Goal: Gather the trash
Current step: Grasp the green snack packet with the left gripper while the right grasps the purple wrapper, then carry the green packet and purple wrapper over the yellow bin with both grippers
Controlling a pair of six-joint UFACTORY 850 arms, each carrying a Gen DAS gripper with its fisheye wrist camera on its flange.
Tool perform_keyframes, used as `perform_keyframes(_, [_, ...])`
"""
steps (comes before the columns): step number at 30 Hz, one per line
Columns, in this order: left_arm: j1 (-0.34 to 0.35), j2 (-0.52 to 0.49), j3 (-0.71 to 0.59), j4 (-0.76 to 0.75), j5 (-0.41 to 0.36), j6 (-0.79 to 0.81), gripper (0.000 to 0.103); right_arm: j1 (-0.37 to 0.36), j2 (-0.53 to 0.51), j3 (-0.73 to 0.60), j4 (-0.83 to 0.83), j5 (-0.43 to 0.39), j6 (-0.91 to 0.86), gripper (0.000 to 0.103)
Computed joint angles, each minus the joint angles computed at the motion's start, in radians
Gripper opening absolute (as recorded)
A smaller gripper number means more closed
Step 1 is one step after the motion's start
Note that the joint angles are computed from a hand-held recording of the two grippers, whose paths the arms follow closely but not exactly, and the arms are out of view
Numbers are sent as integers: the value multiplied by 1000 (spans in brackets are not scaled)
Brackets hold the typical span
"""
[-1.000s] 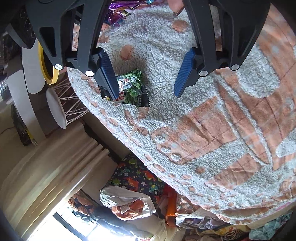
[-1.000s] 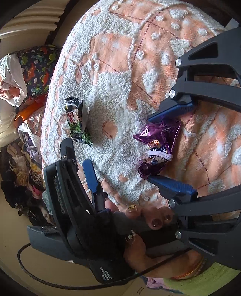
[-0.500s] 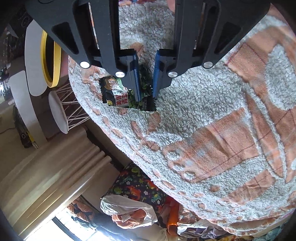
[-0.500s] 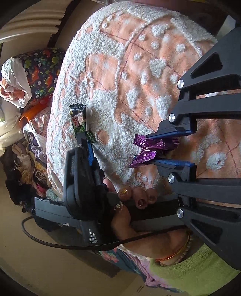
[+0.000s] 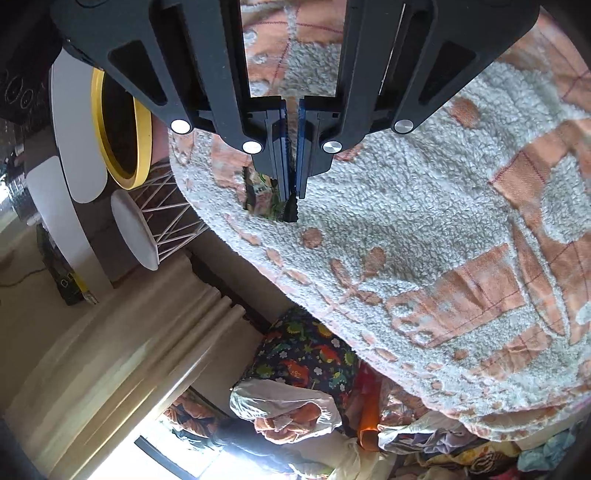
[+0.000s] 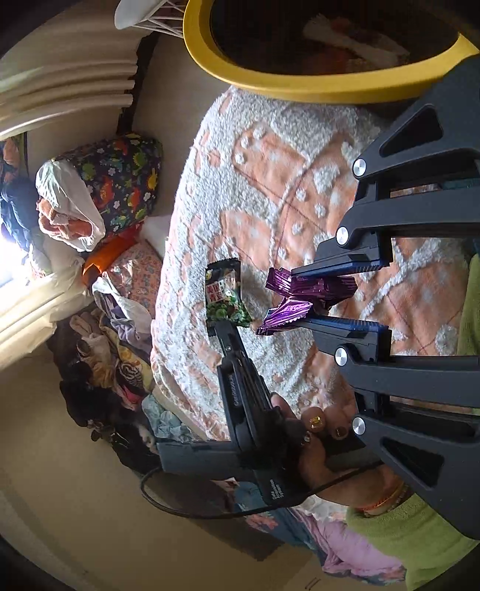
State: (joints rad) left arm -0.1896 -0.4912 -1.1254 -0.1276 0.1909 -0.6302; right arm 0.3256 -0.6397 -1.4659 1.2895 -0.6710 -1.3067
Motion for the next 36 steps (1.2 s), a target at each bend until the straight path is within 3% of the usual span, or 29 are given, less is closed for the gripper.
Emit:
perform_keyframes(7, [-57,-4,-45,-289,-12,334,1,-60,10,-2,53,13,-14,19])
perform_keyframes(13, [-94,-21,-88,-409,-21,489,1,-103,13,-4,85,41,-10,19])
perform_keyframes(18, [-115,-31,-116,-440,-35,546,1,-137,17,4,115,59,-6,19])
perform_keyframes(21, [-128,-30,-124,-365,-37,479,1,-148,18,6,125,81,-1,19])
perform_keyframes(31, [-173,-39,-161,-437,-47,585,1,-181,29,17,149,167,0,19])
perform_keyframes(36, [-188,-46,-177,-359,-55,512,1,-206,27,15,149,201,18,20])
